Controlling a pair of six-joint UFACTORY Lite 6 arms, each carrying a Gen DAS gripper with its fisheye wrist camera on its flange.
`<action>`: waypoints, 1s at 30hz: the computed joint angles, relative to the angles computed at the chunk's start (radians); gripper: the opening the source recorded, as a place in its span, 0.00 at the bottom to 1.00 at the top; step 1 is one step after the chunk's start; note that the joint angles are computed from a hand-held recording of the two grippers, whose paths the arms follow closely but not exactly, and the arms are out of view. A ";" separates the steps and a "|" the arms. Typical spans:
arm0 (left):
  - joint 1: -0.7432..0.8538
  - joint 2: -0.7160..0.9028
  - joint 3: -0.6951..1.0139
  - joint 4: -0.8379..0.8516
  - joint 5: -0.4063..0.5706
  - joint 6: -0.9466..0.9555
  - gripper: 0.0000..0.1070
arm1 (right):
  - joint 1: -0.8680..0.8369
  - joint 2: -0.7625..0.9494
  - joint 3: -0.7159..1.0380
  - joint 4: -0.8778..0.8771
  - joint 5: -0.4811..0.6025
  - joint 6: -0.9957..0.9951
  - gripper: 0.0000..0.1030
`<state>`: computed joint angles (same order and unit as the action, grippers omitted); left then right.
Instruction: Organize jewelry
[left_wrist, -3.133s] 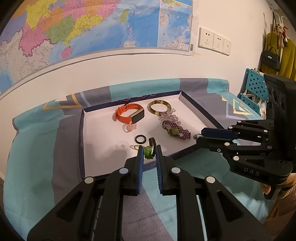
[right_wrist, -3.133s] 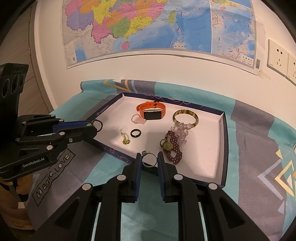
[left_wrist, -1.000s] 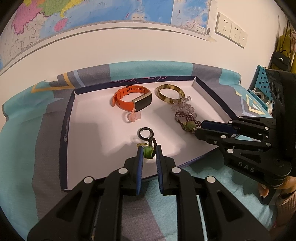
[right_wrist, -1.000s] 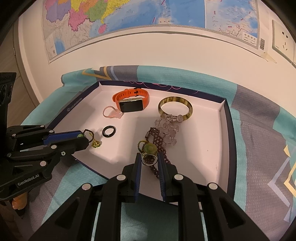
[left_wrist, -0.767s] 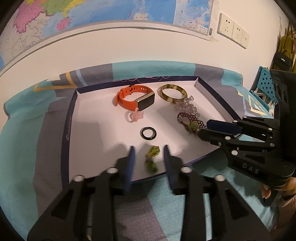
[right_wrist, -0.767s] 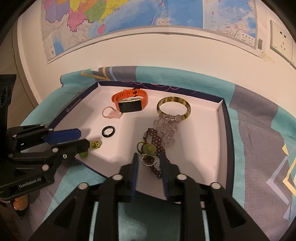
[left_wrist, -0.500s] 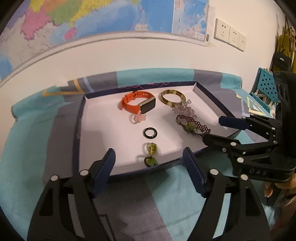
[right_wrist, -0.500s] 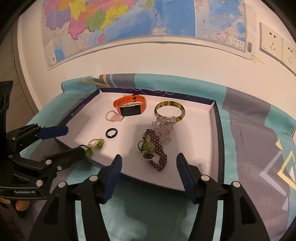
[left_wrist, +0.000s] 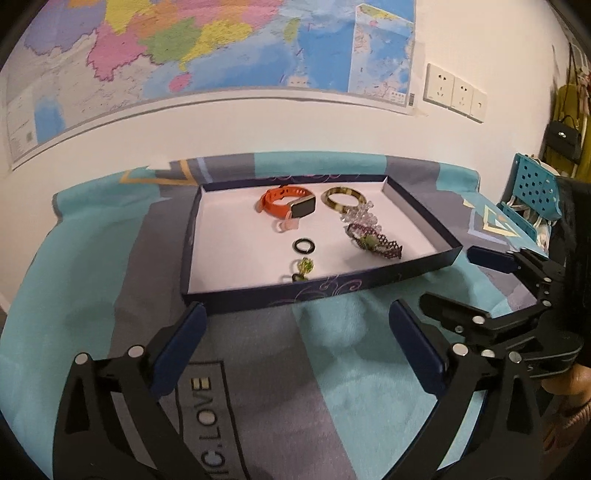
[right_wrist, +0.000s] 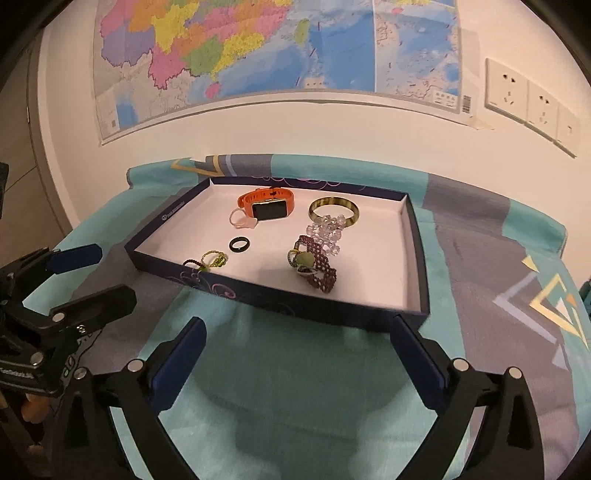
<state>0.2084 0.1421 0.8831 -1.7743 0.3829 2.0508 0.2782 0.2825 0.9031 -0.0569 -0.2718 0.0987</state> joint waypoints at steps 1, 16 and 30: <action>0.002 -0.011 -0.012 -0.015 -0.003 0.010 0.91 | 0.004 -0.013 -0.018 0.010 -0.005 -0.008 0.93; -0.017 -0.095 -0.103 -0.197 -0.074 0.150 0.91 | 0.033 -0.105 -0.141 0.126 -0.030 -0.083 0.93; -0.012 -0.094 -0.104 -0.213 -0.090 0.162 0.91 | 0.042 -0.116 -0.156 0.129 -0.032 -0.083 0.93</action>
